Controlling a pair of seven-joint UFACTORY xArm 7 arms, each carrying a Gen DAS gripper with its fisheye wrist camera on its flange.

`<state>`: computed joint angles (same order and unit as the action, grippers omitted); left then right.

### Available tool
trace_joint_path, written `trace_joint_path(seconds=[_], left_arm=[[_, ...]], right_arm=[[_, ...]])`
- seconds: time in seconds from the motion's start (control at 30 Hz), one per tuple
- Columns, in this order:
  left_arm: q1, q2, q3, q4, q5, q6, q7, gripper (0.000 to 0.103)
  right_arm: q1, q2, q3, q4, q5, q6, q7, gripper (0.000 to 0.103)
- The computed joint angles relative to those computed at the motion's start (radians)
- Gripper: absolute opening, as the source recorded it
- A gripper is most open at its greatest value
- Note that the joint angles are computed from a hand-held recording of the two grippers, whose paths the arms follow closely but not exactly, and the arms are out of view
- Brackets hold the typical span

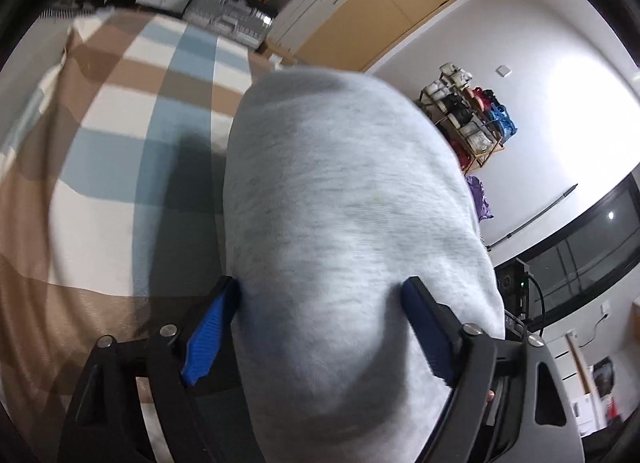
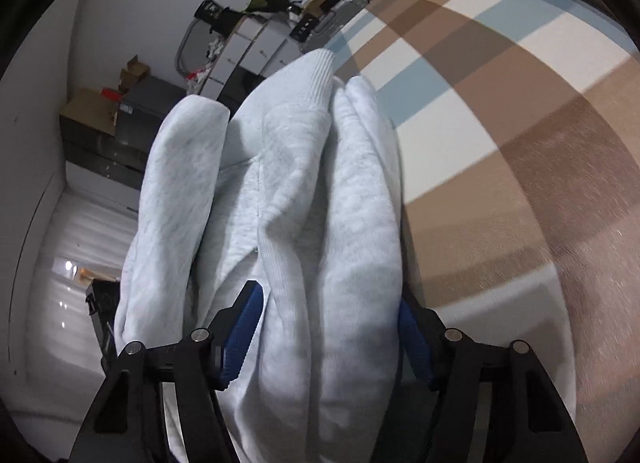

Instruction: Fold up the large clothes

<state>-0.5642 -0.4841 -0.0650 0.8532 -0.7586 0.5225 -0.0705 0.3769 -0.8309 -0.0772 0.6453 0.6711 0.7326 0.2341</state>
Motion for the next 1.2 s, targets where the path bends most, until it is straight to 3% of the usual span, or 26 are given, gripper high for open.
trace_joint_path(seconds=[0.13, 0.2, 0.27, 0.33, 0.6, 0.83, 1.03, 1.2], left_arm=[[-0.033, 0.012, 0.034, 0.006, -0.103, 0.041, 0.027, 0.088], [-0.004, 0.002, -0.006, 0.019, -0.052, 0.051, -0.006, 0.085], [0.019, -0.011, -0.04, 0.034, 0.01, 0.064, -0.051, 0.074], [0.036, -0.018, -0.066, 0.05, 0.076, 0.073, -0.092, 0.069], [0.043, -0.028, -0.112, 0.065, 0.246, 0.034, -0.171, 0.063], [0.041, -0.055, -0.109, 0.048, 0.319, -0.003, -0.211, 0.062], [0.079, -0.122, -0.121, 0.028, 0.396, -0.025, -0.285, 0.062], [0.128, -0.263, -0.123, -0.015, 0.469, -0.024, -0.351, 0.062]], right_arm=[[0.027, 0.069, -0.014, 0.045, 0.015, 0.02, -0.031, 0.039], [0.019, 0.092, 0.004, 0.068, 0.003, 0.027, -0.037, 0.033], [0.009, 0.091, 0.019, 0.081, -0.015, 0.031, -0.044, 0.028], [0.003, 0.083, 0.028, 0.084, -0.022, 0.026, -0.045, 0.025], [0.011, 0.056, 0.074, 0.087, -0.064, -0.03, -0.016, 0.023], [0.062, 0.037, 0.079, 0.087, -0.066, -0.081, -0.017, 0.022], [0.104, 0.152, 0.1, 0.224, -0.079, -0.102, -0.025, 0.022], [0.122, 0.26, 0.144, 0.398, -0.117, -0.093, -0.033, 0.022]])
